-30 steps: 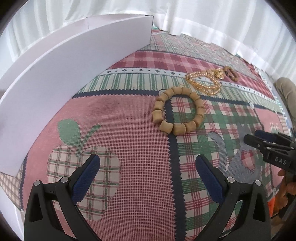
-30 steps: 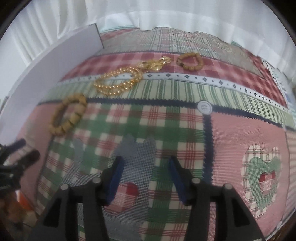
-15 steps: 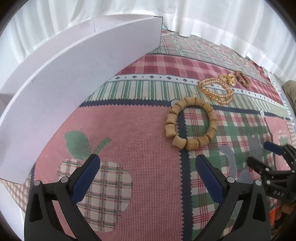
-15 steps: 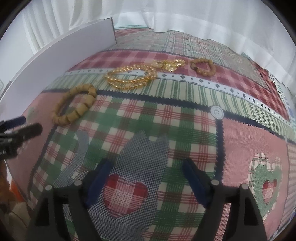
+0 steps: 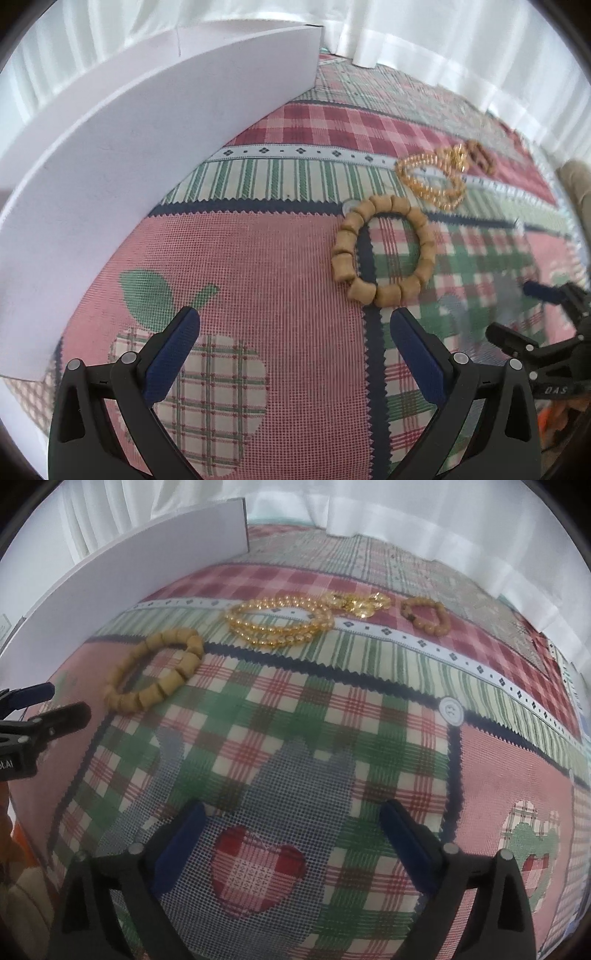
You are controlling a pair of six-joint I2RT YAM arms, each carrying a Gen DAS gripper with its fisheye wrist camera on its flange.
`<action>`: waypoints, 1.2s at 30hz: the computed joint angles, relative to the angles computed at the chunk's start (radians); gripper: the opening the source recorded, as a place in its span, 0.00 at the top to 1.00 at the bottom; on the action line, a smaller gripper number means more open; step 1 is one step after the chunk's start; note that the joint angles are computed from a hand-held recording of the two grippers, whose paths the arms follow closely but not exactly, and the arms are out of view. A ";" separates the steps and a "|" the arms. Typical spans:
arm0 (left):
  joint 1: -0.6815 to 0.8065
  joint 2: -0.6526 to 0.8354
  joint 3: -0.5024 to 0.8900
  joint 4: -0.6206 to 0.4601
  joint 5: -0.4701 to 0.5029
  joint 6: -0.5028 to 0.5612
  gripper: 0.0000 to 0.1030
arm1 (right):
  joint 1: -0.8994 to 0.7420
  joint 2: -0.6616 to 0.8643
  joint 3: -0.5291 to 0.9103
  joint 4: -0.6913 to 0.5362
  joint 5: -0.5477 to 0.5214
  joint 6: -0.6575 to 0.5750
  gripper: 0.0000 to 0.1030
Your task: Organize jewelry
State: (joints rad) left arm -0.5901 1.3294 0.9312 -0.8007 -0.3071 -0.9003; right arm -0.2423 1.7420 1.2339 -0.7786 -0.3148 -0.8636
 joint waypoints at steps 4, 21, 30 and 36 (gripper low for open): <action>0.052 -0.003 0.026 0.008 0.040 0.037 0.01 | -0.003 0.109 0.240 -0.197 -0.080 0.051 0.06; 0.039 0.269 0.169 0.038 -0.057 0.099 0.29 | 0.350 0.453 0.758 -0.374 0.060 0.253 0.65; 0.029 0.248 0.211 0.034 -0.032 0.166 0.88 | 0.345 0.382 0.661 -0.281 0.066 0.266 0.92; 0.049 0.031 0.189 -0.015 0.021 0.143 0.88 | 0.217 0.376 0.868 -0.493 -0.125 0.265 0.92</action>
